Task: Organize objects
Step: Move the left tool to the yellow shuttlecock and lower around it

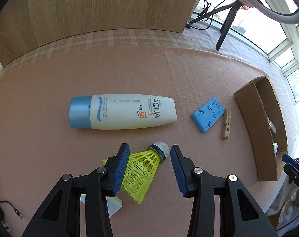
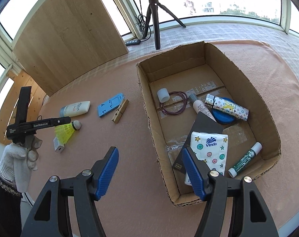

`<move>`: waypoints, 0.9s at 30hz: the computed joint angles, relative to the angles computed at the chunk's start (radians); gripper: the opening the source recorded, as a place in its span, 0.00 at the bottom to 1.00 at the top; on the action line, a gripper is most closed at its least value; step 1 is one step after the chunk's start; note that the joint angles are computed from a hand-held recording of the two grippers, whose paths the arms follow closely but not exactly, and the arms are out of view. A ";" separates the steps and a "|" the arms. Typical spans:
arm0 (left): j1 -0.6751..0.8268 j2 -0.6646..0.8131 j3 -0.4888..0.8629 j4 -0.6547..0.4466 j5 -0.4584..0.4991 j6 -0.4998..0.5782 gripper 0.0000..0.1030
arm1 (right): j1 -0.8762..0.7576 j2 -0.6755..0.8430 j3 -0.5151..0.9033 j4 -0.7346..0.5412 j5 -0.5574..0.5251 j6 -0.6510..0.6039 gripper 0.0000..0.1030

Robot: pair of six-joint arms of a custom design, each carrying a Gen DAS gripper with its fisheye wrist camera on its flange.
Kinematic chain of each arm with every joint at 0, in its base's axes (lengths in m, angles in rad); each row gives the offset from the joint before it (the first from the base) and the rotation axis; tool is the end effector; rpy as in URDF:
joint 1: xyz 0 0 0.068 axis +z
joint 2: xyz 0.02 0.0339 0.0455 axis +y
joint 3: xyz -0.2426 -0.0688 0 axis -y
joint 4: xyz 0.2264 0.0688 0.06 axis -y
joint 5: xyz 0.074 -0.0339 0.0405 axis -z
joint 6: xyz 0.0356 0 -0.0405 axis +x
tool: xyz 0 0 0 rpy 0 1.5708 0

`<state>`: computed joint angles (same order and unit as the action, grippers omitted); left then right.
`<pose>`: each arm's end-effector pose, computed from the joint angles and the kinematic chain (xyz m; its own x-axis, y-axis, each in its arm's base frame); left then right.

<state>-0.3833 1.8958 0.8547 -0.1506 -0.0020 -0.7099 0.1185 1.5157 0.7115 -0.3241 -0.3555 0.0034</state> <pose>0.2821 -0.1137 0.0765 -0.8968 -0.3411 -0.2819 -0.2784 0.9300 -0.2398 0.2496 0.0422 0.1373 -0.8982 -0.1037 -0.4271 -0.2558 0.9136 0.3160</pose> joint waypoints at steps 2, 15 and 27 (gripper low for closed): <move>0.018 -0.007 -0.025 0.028 0.026 -0.003 0.45 | -0.003 -0.003 -0.006 0.001 0.002 0.005 0.61; 0.019 0.079 -0.077 0.214 0.196 -0.058 0.44 | 0.041 -0.034 -0.042 0.005 0.009 0.035 0.61; -0.206 0.086 -0.159 0.394 0.131 -0.248 0.44 | 0.068 0.006 -0.036 0.013 -0.005 0.035 0.61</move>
<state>-0.5895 1.9814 0.6960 0.2432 0.1287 -0.9580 0.1861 1.5215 0.6754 -0.3112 -0.3606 0.0385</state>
